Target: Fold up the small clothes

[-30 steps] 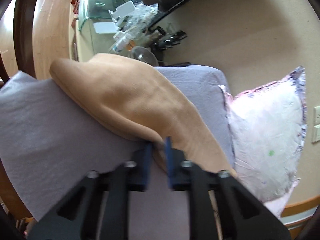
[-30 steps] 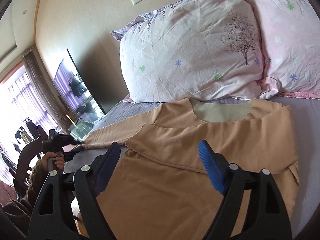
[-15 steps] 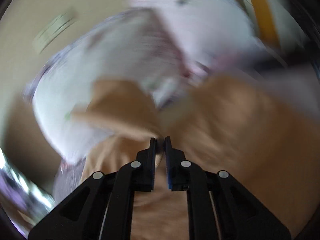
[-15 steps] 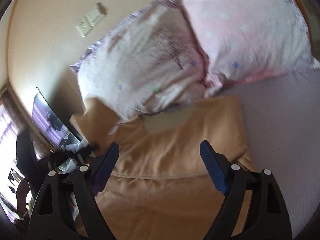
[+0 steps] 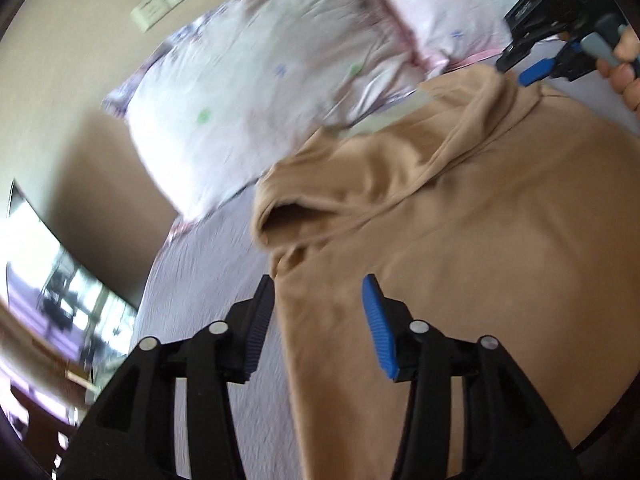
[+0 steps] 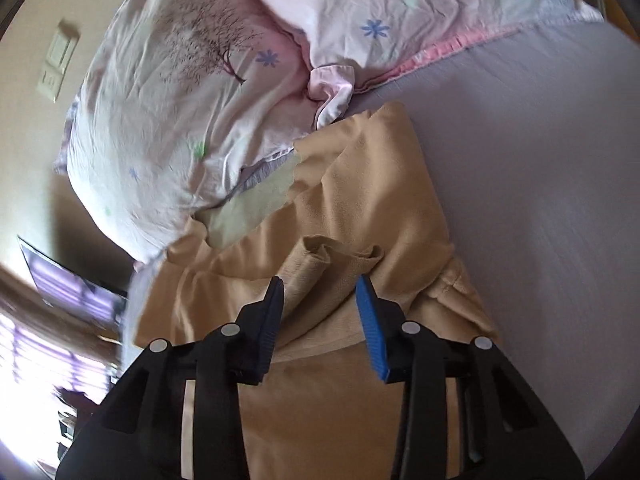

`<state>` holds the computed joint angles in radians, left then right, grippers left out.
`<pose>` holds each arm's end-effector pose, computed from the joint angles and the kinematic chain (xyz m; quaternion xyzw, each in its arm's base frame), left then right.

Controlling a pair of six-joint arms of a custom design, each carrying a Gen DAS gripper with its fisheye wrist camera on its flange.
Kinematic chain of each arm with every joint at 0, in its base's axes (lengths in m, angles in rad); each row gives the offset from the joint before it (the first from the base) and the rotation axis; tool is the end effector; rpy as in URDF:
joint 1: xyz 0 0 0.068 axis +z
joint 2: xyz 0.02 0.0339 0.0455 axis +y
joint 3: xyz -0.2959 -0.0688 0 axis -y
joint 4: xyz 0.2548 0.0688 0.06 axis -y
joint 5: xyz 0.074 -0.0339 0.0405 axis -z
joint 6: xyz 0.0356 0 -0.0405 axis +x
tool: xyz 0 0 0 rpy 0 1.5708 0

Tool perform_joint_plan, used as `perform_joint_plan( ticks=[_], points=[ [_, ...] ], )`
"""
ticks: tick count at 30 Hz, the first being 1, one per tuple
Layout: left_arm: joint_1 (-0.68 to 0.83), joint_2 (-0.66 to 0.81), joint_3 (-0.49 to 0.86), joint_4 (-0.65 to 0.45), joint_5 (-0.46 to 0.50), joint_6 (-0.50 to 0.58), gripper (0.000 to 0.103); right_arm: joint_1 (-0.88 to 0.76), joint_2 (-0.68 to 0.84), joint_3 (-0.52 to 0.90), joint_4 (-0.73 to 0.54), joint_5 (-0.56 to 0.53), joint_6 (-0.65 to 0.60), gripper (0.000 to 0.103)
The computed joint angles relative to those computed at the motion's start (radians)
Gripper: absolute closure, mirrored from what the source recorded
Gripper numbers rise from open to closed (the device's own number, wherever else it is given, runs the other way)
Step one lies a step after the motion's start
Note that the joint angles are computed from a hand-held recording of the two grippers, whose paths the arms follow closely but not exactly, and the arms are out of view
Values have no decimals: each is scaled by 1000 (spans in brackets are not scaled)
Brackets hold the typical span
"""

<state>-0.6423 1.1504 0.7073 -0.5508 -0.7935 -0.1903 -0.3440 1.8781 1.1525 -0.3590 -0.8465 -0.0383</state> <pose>0.1827 -0.1050 0.2456 0.0910 0.8864 0.2327 0.3898 0.3719 -0.1049 0.1851 0.0370 0.8897 0.3497 0.2912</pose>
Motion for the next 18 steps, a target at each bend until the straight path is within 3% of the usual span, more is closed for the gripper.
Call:
perform_joint_plan(
  ticks=[3,5,6,7,8,10,12,14,15,16,18],
  points=[
    [0,-42,-25,-31,38,-45,53,42,-19,-4,-40,5,-19,61],
    [-25,-37,-34,-34,46,-84,50,93,-13,3,-37,68,2,61],
    [-18,-28,-33,-22,62,-82,50,114,3,15,-36,88,7,69],
    [-16,-30,-37,-20,80,-91,50,128,27,34,-25,65,4,99],
    [-4,-20,-35,-1,98,-85,50,129,21,29,16,35,14,98],
    [21,-23,-49,29,129,-77,50,95,-72,-86,270,-67,103,98],
    [23,-35,-55,22,148,-103,49,22,-168,-243,616,-175,253,98],
    [24,-56,-69,23,166,-121,49,-27,-196,-318,729,-160,286,98],
    [22,-66,-75,23,169,-130,49,-43,-188,-321,670,-121,236,98],
    [19,-80,-82,22,171,-140,49,-53,-163,-297,535,-63,141,96],
    [23,-149,-104,13,207,-164,49,-88,-88,-262,344,0,-5,86]
  ],
)
